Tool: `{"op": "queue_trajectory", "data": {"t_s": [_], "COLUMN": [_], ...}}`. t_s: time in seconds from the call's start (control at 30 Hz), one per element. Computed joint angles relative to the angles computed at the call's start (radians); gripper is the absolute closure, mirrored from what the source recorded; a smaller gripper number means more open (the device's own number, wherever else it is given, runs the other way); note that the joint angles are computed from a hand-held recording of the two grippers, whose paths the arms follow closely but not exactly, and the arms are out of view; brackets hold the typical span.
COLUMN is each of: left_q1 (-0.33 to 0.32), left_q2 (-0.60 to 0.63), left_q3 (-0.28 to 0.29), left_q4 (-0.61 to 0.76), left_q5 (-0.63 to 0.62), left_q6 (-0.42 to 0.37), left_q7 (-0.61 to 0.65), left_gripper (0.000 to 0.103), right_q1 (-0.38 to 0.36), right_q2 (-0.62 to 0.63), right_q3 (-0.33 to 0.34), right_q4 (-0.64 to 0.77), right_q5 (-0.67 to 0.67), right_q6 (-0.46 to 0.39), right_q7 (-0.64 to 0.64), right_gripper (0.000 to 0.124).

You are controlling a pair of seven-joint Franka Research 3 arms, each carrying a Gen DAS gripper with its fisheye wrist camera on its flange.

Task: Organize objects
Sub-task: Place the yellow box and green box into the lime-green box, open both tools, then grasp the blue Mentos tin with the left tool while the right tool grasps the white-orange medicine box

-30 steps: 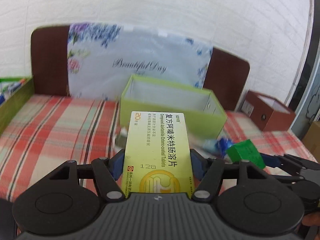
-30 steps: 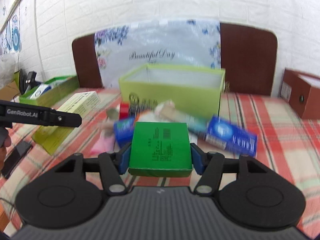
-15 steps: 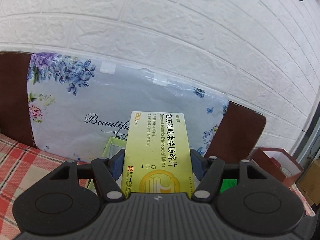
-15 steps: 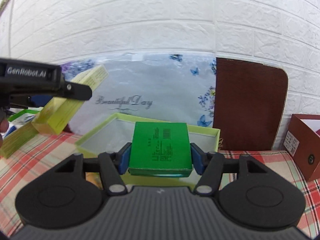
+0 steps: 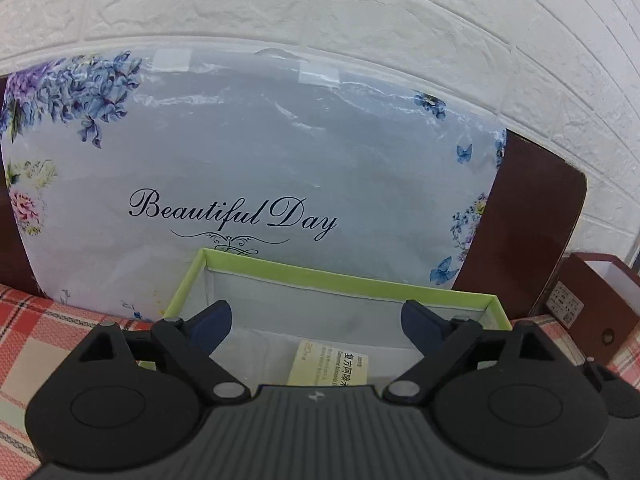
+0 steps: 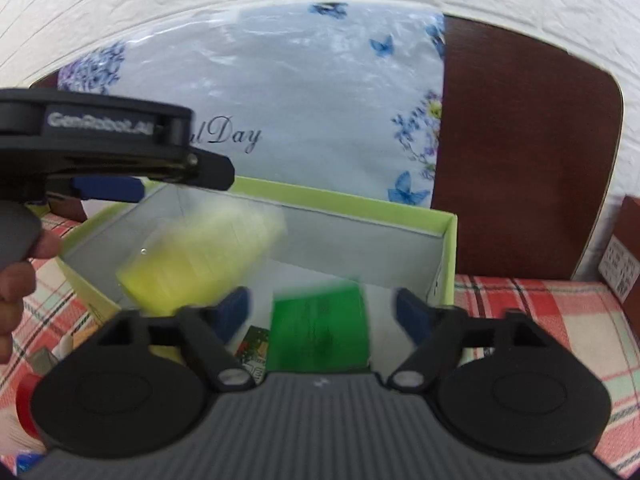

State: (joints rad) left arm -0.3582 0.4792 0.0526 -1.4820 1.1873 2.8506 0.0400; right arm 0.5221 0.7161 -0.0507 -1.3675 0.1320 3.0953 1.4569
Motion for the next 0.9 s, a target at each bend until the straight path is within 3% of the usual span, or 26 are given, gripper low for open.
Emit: {"op": "queue_trajectory", "data": {"t_s": [0.1, 0.2, 0.3, 0.4, 0.5, 0.73, 0.9], "left_q1": [-0.004, -0.012, -0.03, -0.027, -0.013, 0.02, 0.042], "left_q2": [-0.057, -0.138, -0.244, -0.336, -0.409, -0.53, -0.579], "left_q3": [0.008, -0.016, -0.046, -0.094, -0.148, -0.28, -0.338], "left_q4": [-0.064, -0.133, -0.235, -0.336, -0.426, -0.61, -0.72], "left_q5": [0.036, 0.079, 0.169, 0.198, 0.194, 0.208, 0.15], "left_q6": [0.017, -0.041, -0.124, -0.183, -0.214, -0.268, -0.267], "left_q7": [-0.047, -0.069, -0.15, -0.206, -0.21, -0.262, -0.345], "left_gripper": [0.008, 0.008, 0.008, 0.008, 0.008, 0.008, 0.008], "right_q1": [0.025, 0.085, 0.119, 0.07, 0.041, 0.045, -0.003], "right_q2": [-0.019, -0.069, -0.171, -0.286, -0.393, -0.587, -0.659], "right_q3": [-0.028, -0.102, -0.128, -0.054, 0.004, 0.069, 0.142], "right_q4": [-0.04, -0.118, -0.274, -0.442, -0.597, -0.878, -1.005], "right_q5": [-0.006, 0.001, 0.028, 0.044, 0.075, 0.224, 0.281], "right_q6": [0.051, 0.096, 0.22, 0.356, 0.433, 0.517, 0.527], "right_q7": [-0.009, 0.026, 0.006, -0.026, -0.041, -0.15, -0.119], "right_gripper": [0.021, 0.021, 0.021, 0.021, 0.021, 0.021, 0.021]}}
